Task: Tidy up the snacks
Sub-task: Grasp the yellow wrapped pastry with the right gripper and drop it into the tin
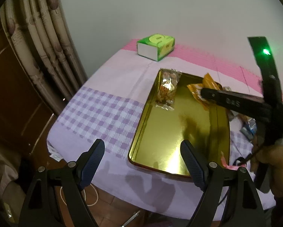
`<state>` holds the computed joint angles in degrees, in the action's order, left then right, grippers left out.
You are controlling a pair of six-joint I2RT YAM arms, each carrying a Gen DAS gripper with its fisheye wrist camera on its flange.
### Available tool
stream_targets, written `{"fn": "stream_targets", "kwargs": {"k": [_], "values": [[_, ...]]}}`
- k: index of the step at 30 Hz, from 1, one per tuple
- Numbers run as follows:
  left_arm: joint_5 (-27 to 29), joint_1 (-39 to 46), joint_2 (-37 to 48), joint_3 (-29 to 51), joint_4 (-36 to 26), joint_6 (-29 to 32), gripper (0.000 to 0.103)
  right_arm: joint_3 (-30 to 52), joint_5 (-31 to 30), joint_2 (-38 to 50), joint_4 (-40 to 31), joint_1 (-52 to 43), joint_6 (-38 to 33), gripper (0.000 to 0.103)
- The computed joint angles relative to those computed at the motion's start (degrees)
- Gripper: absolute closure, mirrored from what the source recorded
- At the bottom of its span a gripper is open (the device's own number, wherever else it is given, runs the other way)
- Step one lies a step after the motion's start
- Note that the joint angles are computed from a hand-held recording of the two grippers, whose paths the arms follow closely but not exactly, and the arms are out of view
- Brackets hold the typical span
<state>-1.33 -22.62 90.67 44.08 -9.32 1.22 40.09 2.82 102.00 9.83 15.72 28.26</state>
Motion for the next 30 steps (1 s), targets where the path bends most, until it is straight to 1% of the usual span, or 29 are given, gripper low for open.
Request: {"fn": "stream_targets", "kwargs": {"k": [5, 7, 11, 23, 30], "values": [[0.8, -0.1, 1.2, 1.0, -1.4, 0.6, 0.02, 4.5, 0.4, 3.9, -3.0, -0.7, -0.4, 0.081], [0.2, -0.3, 0.8, 0.7, -0.9, 0.7, 0.015, 6.7, 0.8, 5.4, -4.7, -0.9, -0.7, 0.081], [0.3, -0.3, 0.1, 0.4, -0.6, 1.1, 0.013, 9.2, 1.3, 7.2, -6.3, -1.0, -0.7, 0.081], [2.8, 0.4, -0.5, 0.7, -1.7, 1.4, 0.009, 10.7, 1.4, 9.4, -5.4, -0.9, 0.7, 0.079], [0.2, -1.4, -0.8, 0.6, -2.0, 1.2, 0.008, 10.4, 0.9, 9.1, -4.3, -0.7, 1.3, 0.076]]}}
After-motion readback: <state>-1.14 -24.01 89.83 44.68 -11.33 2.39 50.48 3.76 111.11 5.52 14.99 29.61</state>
